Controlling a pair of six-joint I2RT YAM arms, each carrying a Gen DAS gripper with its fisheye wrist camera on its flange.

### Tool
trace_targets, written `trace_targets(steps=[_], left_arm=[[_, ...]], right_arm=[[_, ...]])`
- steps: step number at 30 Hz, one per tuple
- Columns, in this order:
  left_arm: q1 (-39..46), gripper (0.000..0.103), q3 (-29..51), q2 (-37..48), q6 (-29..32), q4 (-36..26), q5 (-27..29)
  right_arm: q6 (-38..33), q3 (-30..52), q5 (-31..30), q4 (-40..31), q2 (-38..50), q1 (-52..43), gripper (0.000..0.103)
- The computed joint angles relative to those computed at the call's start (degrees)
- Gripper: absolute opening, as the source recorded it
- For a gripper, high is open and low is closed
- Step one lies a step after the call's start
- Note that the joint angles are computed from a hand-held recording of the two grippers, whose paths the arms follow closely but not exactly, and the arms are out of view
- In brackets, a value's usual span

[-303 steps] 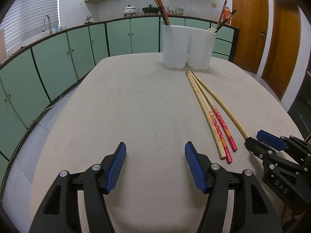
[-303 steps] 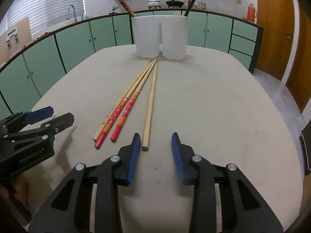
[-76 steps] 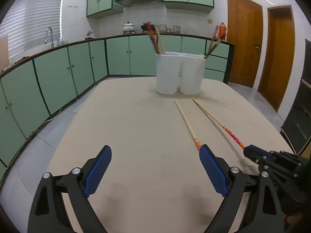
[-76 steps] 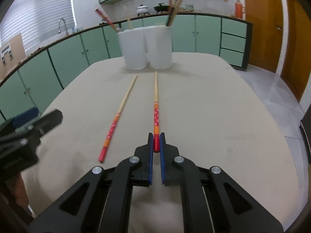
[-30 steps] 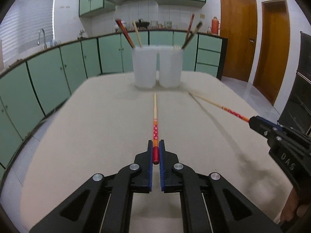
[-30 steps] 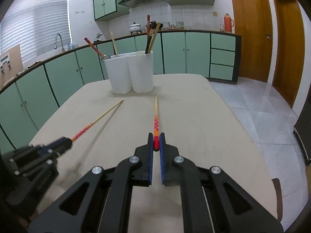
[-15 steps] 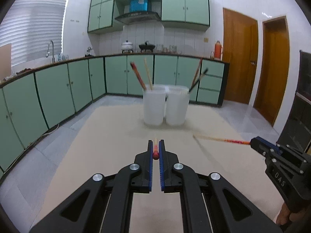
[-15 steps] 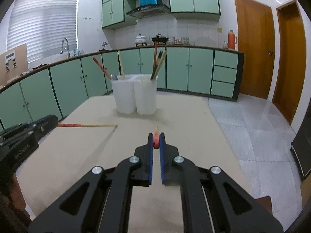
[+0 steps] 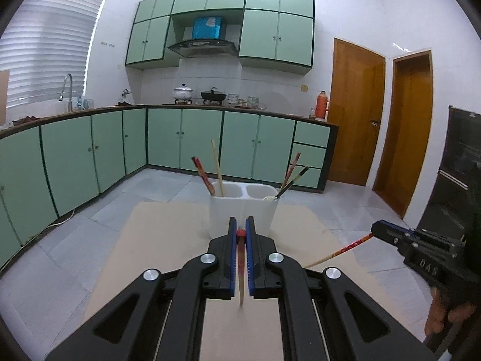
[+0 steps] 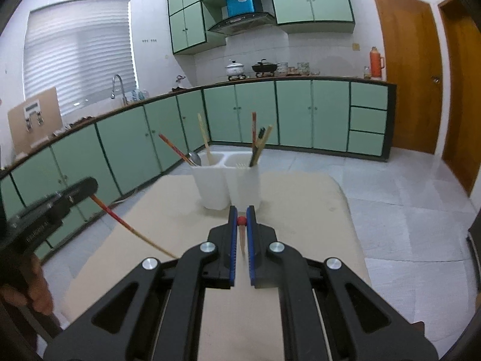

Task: Organize utensils
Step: 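Lift both red-orange chopsticks and insert them into the white holder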

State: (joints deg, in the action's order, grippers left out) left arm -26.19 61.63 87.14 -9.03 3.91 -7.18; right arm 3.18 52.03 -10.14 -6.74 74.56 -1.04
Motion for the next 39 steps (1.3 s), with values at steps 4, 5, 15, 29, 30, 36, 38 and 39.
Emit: trace_targets(steps=[4, 5, 15, 29, 30, 36, 38, 39], left_arm=[[0.6, 0.006, 2.4, 0.4, 1.0, -1.4, 1.2], [0.7, 0.006, 2.9, 0.5, 1.3, -1.6, 1.5], [0.8, 0.006, 10.3, 2.7, 4.0, -3.8, 3.0], [3.0, 0.006, 35.7, 16.0, 6.4, -2.1, 2.7], [3.2, 0.006, 39.0, 18.3, 6.8, -2.0, 2.5], [4.4, 0.006, 57.7, 31.8, 5.2, -8.2, 3.5], [4.4, 0.006, 62.6, 35.5, 5.1, -10.8, 3.2], [4.4, 0.006, 64.8, 37.4, 5.3, -11.7, 2.9]], right_arm=[[-0.8, 6.4, -3.9, -4.8, 2.0, -1.7, 0.005], [-1.2, 8.4, -4.6, -6.0, 2.7, -1.9, 0.005], [-3.6, 24.0, -9.5, -13.6, 9.2, -2.9, 0.005], [-3.7, 56.1, -5.6, -18.0, 27.5, -1.8, 0.005], [-4.0, 59.1, -5.1, -18.9, 29.6, -1.6, 0.005], [-4.1, 72.2, -2.7, -22.2, 40.4, -1.1, 0.005], [-3.6, 76.1, -2.7, -23.5, 43.9, -1.2, 0.005], [-3.7, 77.9, -2.3, -23.9, 45.5, -1.1, 0.005]])
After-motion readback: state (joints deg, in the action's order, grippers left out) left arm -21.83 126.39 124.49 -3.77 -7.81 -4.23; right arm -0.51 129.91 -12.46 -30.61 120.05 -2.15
